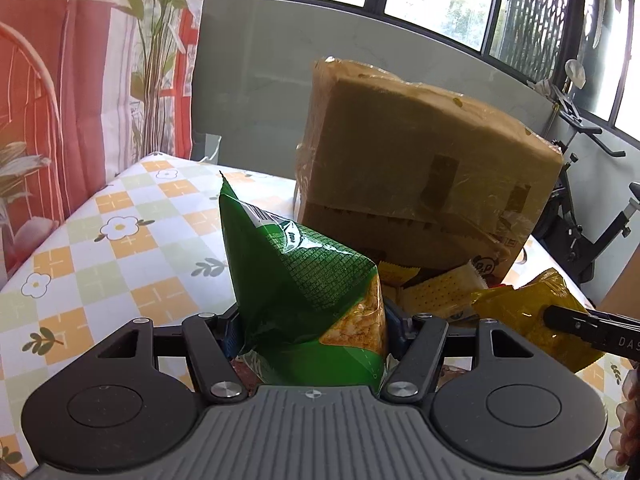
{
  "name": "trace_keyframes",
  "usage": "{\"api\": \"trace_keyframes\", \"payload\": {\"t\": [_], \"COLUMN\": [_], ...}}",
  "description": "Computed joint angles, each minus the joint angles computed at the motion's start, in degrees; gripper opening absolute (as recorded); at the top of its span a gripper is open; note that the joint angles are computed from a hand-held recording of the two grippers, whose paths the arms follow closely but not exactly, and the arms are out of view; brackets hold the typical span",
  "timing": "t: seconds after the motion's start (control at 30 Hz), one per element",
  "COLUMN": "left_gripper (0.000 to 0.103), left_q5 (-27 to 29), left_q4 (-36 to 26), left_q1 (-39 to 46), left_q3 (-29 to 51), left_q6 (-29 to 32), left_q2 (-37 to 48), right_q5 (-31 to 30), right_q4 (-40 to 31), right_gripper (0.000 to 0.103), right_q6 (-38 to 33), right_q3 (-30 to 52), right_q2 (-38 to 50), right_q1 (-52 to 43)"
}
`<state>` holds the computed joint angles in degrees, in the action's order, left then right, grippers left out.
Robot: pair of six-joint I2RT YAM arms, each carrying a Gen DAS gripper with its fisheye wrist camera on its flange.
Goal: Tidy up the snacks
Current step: 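Lift both bags over the box and release them inside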
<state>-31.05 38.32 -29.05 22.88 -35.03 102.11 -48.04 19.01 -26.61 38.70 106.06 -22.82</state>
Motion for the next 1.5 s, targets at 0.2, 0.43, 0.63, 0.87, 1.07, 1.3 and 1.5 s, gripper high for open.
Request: {"api": "trace_keyframes", "payload": {"t": [0.2,0.43,0.63,0.87,1.07,1.3,1.5], "left_gripper": [0.068,0.068,0.068,0.068,0.068,0.068,0.069], "left_q5": [-1.0,-2.4,-2.8,-1.5,1.5,3.4,1.6], "left_q4": [-1.9,-4.5,-6.6,-9.7,-11.7,-12.0,-18.8], "left_q1": [-0.9,-1.9,-2.4,-0.7,2.5,5.8,7.8], "left_q3": [0.1,0.6,2.5,7.7,16.3,30.9,48.8], "left_q6": [1.5,4.5,9.3,15.2,21.9,29.6,34.0], "left_q2": [-3.5,-9.1,-13.7,-17.1,-15.5,-6.0,7.9], "right_q5": [-1.7,-4.5,-7.5,-10.3,-8.1,2.3,12.9], "right_q4": [0.4,1.7,0.6,2.1,2.6,5.6,6.2], "right_gripper": [0.060,0.060,0.060,0.060,0.060,0.060,0.060], "right_q6": [1.7,4.9,7.2,12.6,16.1,15.3,11.9], "right_q3": [0.1,0.6,2.9,7.2,15.0,25.6,32.9], "right_q2": [-2.5,-5.9,-10.0,-12.7,-11.1,-3.0,4.6], "right_q1": [-0.6,-0.9,-0.5,0.4,4.1,11.3,17.0]}}
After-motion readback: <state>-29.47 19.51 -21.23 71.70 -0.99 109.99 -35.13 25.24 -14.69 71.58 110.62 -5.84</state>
